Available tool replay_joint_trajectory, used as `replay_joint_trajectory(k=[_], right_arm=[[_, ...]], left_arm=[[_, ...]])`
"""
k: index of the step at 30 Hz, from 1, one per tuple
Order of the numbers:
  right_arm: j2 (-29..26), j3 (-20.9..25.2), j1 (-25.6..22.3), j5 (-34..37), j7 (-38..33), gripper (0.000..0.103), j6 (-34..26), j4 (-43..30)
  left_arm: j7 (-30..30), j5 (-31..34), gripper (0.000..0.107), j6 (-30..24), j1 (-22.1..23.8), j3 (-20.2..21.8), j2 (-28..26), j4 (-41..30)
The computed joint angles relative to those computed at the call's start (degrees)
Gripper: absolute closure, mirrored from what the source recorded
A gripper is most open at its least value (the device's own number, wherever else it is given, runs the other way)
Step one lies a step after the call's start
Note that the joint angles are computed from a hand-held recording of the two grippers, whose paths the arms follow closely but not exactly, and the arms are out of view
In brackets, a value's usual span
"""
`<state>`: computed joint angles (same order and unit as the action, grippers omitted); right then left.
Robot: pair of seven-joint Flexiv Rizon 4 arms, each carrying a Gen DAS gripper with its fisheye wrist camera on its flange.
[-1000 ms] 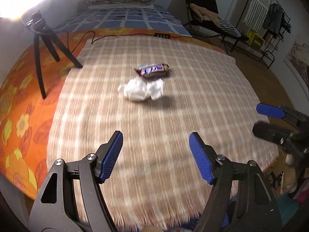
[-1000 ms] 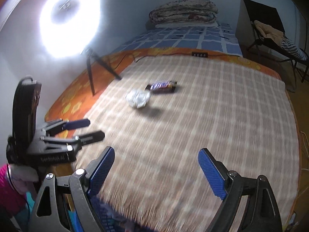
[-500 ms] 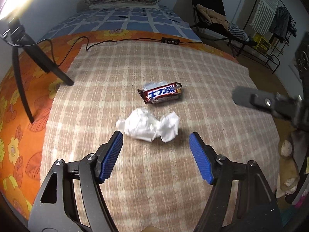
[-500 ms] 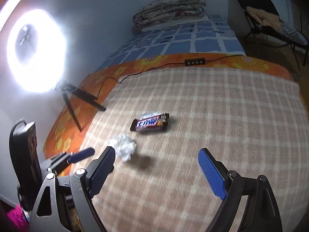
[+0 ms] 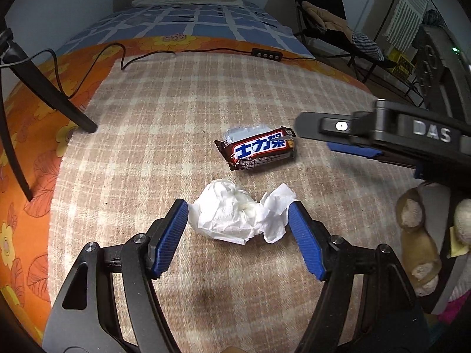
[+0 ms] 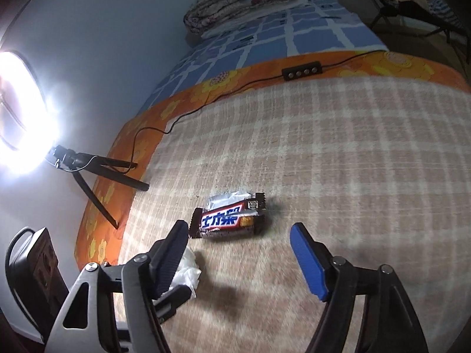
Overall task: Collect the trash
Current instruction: 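Grasp the white tissue with the left tool while the right tool grasps the chocolate wrapper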
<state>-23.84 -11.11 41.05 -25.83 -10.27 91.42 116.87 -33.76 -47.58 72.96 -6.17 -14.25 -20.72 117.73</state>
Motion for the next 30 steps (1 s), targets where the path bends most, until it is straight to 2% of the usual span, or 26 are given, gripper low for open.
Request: replay_joint_trajectory(k=[1, 3, 8, 11, 14, 15, 16, 17, 21, 30], right_arm=[[-0.67, 0.53, -0.52, 0.17, -0.27, 0.032, -0.25, -0.71], [-1.84, 0.75, -0.89, 0.15, -0.51, 0.033, -1.14, -2.00], [-4.37, 2.32, -2.43, 0.76, -1.41, 0.033, -2.39, -4.91], [-6.34, 5.97, -5.18, 2.14, -3.24, 0.042, -2.58, -7.10], [-6.65, 2.46, -1.96, 1.89, -2.40, 0.044, -2.28, -7.00], [-6.70, 2.40, -1.78, 1.81, -2.55, 0.053, -2.76, -7.20], [-6.79, 2.88, -2.04, 1.84, -2.85, 0.066, -3.23, -7.49], [-6.89, 3.69, -2.56, 1.95, -3.25, 0.069, -3.72, -7.81], [-6.60, 2.04, -1.03, 1.61, -2.51, 0.086, -2.15, -6.82], [-2.45, -9.08, 8.20, -4.48, 2.53, 0.091, -2.18, -1.91]], left_arm=[[-0.03, 0.00, 0.048, 0.00, 0.03, 0.04, -0.25, -0.13], [-0.76, 1.02, 0.058, -0.85, 0.10, 0.54, -0.84, -0.75], [2.07, -1.66, 0.069, -0.49, 1.34, -0.96, -1.15, -0.59], [3.51, -3.16, 0.073, -0.49, 1.45, -1.23, -1.01, -0.44], [5.15, -4.51, 0.075, -0.15, 1.30, -1.38, -0.80, -0.07], [5.64, -5.01, 0.076, 0.03, 1.19, -1.41, -0.67, 0.12], [6.05, -5.41, 0.076, 0.22, 1.06, -1.38, -0.54, 0.30], [6.35, -5.65, 0.077, 0.39, 0.88, -1.27, -0.41, 0.47], [7.92, -7.12, 0.079, 1.34, 0.46, -1.04, 0.36, 1.43], [10.66, -9.96, 0.081, 2.02, -0.25, 0.28, 2.70, 3.31]])
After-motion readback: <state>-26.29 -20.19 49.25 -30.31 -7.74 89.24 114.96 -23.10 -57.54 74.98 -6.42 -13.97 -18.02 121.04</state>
